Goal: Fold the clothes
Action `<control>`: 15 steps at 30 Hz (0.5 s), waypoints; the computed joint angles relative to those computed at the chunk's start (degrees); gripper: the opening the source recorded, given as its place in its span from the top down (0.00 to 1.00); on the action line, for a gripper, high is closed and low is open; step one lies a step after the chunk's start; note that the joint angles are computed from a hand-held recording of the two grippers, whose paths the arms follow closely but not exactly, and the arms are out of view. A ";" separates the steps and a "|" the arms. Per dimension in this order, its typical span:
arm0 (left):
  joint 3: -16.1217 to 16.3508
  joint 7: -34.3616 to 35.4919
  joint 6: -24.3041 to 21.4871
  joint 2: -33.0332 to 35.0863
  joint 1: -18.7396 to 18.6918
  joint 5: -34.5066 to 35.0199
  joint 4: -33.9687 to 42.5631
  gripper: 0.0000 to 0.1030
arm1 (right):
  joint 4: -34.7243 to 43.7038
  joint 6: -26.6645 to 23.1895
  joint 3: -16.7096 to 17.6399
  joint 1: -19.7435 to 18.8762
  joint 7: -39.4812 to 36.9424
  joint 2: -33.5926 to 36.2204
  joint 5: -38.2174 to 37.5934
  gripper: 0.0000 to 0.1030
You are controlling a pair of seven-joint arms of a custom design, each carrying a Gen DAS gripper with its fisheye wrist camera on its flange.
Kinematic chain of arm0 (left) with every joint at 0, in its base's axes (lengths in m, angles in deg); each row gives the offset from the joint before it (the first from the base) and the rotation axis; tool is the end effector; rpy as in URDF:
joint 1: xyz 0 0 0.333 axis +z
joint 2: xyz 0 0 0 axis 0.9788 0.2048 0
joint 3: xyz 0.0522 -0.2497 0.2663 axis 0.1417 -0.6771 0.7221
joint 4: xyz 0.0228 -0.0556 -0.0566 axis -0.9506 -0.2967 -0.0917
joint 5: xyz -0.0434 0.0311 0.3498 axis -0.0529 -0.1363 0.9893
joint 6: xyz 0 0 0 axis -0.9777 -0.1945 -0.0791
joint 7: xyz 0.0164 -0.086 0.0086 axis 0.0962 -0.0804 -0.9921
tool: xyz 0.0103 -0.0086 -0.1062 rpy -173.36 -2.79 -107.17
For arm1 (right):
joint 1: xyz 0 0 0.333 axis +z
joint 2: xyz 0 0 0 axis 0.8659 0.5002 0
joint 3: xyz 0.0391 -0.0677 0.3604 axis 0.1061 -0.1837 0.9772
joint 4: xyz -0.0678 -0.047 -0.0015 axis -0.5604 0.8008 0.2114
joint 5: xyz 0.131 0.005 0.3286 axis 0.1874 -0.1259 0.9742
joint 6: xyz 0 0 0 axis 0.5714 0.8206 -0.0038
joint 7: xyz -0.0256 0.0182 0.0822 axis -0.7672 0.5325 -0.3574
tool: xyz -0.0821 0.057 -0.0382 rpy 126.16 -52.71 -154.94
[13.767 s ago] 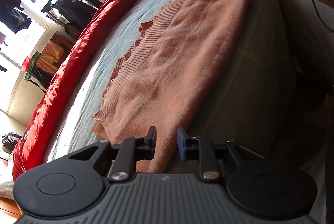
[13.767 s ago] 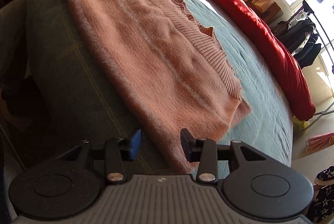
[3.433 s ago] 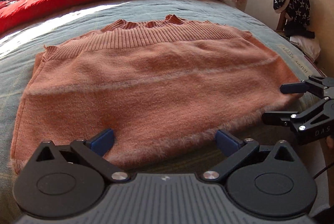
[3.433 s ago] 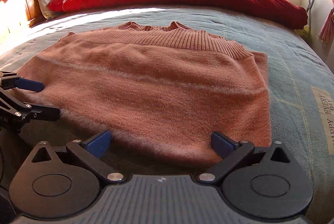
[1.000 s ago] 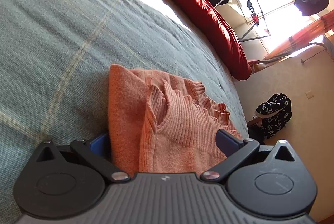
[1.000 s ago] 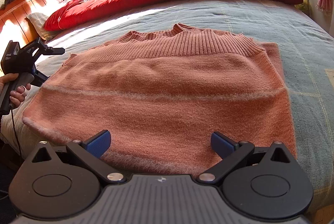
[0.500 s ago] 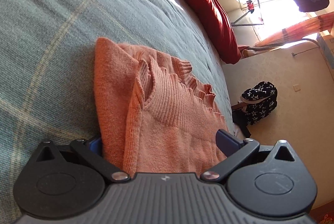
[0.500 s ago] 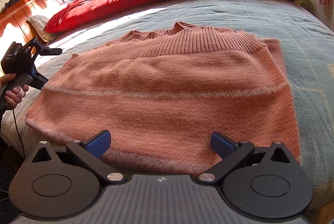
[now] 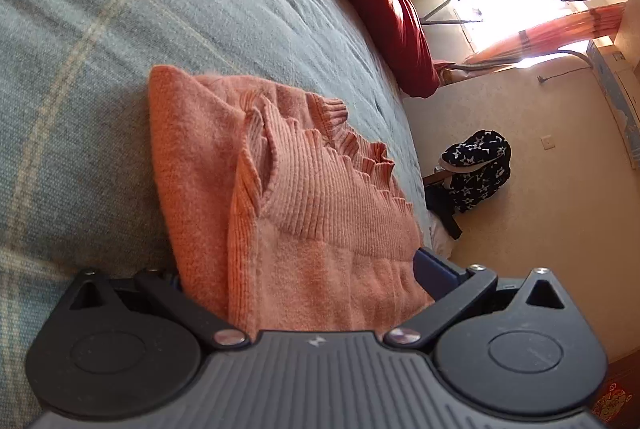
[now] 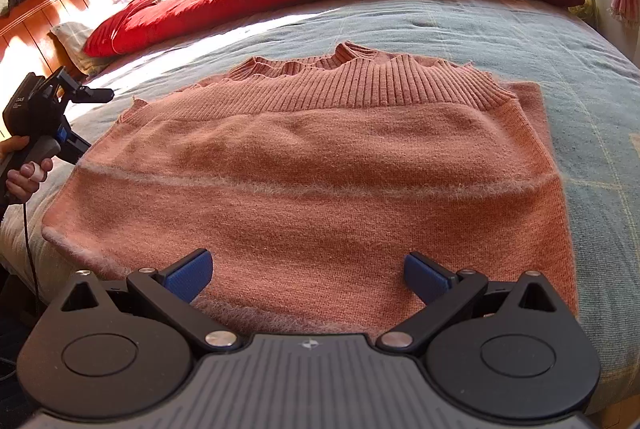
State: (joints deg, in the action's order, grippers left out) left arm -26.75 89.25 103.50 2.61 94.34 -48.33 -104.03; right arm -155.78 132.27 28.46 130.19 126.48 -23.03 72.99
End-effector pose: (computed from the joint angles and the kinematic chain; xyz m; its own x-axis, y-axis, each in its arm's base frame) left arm 0.7736 0.0089 0.4165 -0.1335 -0.4993 0.8561 -0.9574 -0.1582 -0.2415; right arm 0.4425 0.0844 0.4603 0.1413 -0.9610 -0.2375 -0.7460 0.0543 -0.6637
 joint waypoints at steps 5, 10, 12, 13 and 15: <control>-0.28 1.00 -0.32 -0.79 -0.20 0.95 -0.95 0.01 | -0.85 0.21 4.70 -4.88 0.48 -0.25 -1.18 0.00; 0.09 4.88 -4.61 -3.23 2.25 -1.56 -5.79 0.01 | -1.23 0.55 2.06 -3.01 1.09 -0.25 -1.03 0.00; 0.97 3.18 -5.19 -2.20 1.49 -1.35 -4.11 0.01 | -0.93 0.88 0.59 -1.53 1.75 0.12 -1.37 0.00; 1.34 1.89 -5.65 -1.35 0.98 -0.72 -2.57 0.01 | -0.80 0.86 0.40 -1.30 1.95 0.18 -1.79 0.00; 1.97 1.03 -6.00 -0.94 0.14 1.26 -1.06 0.04 | -0.72 0.89 -0.07 -0.73 1.98 0.12 -2.53 0.00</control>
